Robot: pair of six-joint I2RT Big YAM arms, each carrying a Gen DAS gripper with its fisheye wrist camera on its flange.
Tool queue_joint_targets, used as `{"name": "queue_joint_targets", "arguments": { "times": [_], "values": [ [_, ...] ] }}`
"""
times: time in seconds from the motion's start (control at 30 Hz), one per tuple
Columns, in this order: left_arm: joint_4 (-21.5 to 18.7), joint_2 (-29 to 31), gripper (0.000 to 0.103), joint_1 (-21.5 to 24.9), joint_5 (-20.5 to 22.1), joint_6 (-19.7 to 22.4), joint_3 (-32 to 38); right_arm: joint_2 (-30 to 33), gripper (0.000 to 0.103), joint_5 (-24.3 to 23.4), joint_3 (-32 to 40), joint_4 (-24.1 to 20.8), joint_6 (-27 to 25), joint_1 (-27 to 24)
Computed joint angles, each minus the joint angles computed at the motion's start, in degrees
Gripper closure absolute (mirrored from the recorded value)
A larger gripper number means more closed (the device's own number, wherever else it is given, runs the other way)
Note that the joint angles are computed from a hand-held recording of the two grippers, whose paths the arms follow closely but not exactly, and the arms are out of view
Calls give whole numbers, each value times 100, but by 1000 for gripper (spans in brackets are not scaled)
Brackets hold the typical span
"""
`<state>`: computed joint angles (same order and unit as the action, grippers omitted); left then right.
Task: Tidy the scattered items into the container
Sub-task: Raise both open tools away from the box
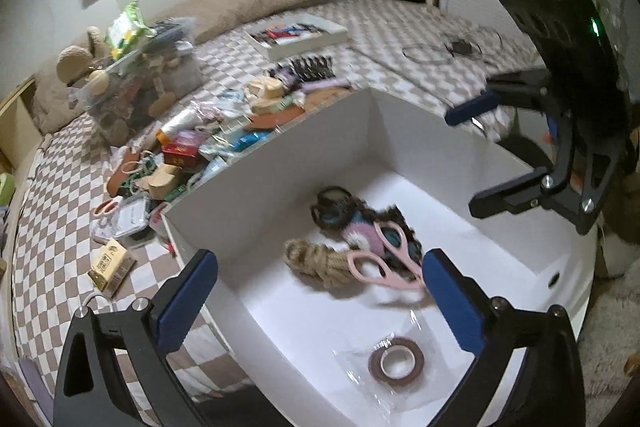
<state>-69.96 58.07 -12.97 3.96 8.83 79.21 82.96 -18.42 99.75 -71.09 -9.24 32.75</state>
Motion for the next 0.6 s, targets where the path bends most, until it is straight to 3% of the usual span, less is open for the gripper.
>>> {"name": "queue_joint_targets", "arguments": {
  "times": [0.33,0.6],
  "values": [
    [599,-43,0,394,-281,-158,-43,61,0,-203,48,631,586,-319],
    [1107,3,0,907,-406,-410,-26,113,0,80,72,1356,1128,-655]
  ]
}}
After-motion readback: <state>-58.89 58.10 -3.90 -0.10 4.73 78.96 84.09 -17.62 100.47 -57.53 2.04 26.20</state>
